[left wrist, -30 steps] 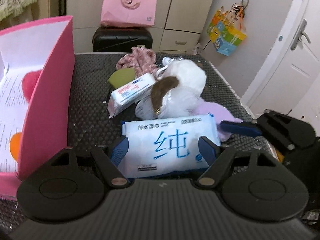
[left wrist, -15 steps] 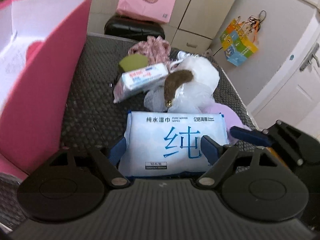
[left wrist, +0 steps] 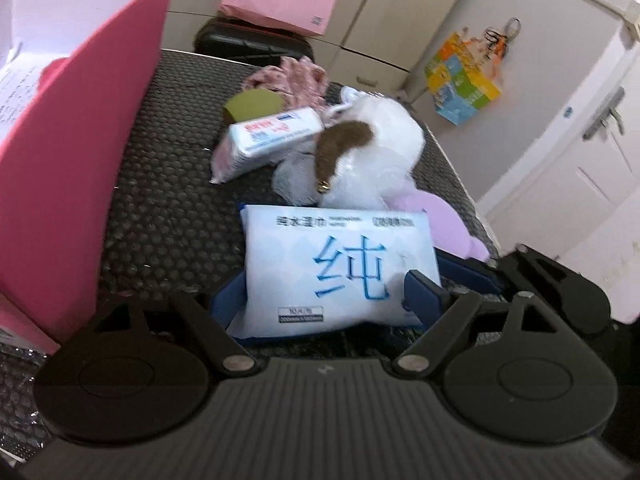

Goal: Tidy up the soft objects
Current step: 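Lift the wet-wipes pack with the left gripper and release it into the box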

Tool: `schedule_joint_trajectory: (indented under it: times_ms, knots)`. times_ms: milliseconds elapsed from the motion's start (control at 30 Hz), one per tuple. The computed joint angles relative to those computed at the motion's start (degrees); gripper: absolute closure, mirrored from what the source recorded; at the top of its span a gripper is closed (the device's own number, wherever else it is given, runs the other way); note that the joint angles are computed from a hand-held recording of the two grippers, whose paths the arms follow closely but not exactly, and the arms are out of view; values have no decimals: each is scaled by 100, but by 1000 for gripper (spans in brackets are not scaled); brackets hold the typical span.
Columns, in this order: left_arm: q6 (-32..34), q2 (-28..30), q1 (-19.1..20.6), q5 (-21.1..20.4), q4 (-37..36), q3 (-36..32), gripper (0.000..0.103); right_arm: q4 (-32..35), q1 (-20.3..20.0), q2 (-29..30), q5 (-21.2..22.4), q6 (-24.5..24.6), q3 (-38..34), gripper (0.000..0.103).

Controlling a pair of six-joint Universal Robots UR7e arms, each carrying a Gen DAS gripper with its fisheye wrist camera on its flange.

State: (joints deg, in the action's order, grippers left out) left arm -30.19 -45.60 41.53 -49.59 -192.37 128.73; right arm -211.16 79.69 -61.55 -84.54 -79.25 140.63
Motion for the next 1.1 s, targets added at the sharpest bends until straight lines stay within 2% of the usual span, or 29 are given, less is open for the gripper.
schedule_joint_trajectory:
  times_ms: [167,367,633,900,1100]
  knots:
    - [93,45,-87,-4,-93,35,24,-197,-60,38,110,179,44,47]
    - [314,207,-427,548,120,49,24,-1433,-114,551,147,-144,287,48]
    - [264,-34,-657,662,338,238,24,-978,-141,165,364,50,399,50]
    - [238,-284,-945,901,537,447,24,-1130,-114,83,597,-156,556,52]
    - [-34,-557,-1166,992,975,601,23,-1135,-11,-48,549,-220,724,52]
